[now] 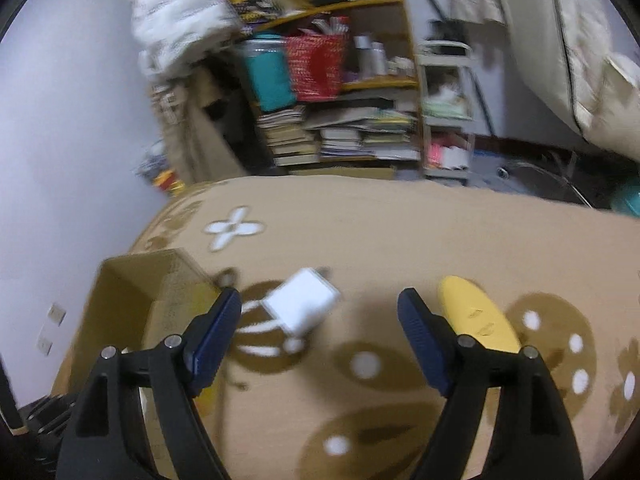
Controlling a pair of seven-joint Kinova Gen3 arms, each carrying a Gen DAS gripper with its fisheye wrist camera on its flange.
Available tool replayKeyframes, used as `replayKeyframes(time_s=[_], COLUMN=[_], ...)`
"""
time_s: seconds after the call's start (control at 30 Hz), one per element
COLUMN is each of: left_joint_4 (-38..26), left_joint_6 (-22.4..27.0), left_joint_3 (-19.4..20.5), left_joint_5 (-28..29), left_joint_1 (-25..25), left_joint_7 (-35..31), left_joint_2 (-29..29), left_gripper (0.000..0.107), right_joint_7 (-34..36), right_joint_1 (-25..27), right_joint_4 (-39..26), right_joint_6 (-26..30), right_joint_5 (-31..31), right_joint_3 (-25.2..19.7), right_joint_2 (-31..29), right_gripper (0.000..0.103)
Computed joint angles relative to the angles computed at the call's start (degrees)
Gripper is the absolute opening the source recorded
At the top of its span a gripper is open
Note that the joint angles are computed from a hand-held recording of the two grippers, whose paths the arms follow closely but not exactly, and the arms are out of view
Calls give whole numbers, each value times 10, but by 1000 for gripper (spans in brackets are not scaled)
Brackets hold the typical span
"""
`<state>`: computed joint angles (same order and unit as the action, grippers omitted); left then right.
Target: Organize rigid objects
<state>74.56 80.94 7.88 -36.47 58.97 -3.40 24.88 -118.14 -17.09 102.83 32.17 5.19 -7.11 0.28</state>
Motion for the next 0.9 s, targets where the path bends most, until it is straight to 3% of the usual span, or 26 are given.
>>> replayKeyframes(time_s=[0.33,0.6,0.9], left_joint_4=[-4,-6,-10], left_joint_6=[3,4,6], left_joint_3=[-1,-3,-5], left_joint_5=[0,6,6], left_joint_1=[1,-3,0], left_joint_7=[-3,-11,-12], left_joint_2=[3,9,13], left_gripper=[13,13,13], right_joint_7=[-11,50,91], right_joint_1=[8,44,79], right_joint_4=[-15,-32,-20], right_joint_6=[32,68,61], right_joint_5=[80,46,-5], right_joint_3=[34,48,51], right_joint_2=[48,94,119], right_gripper=[85,85,85])
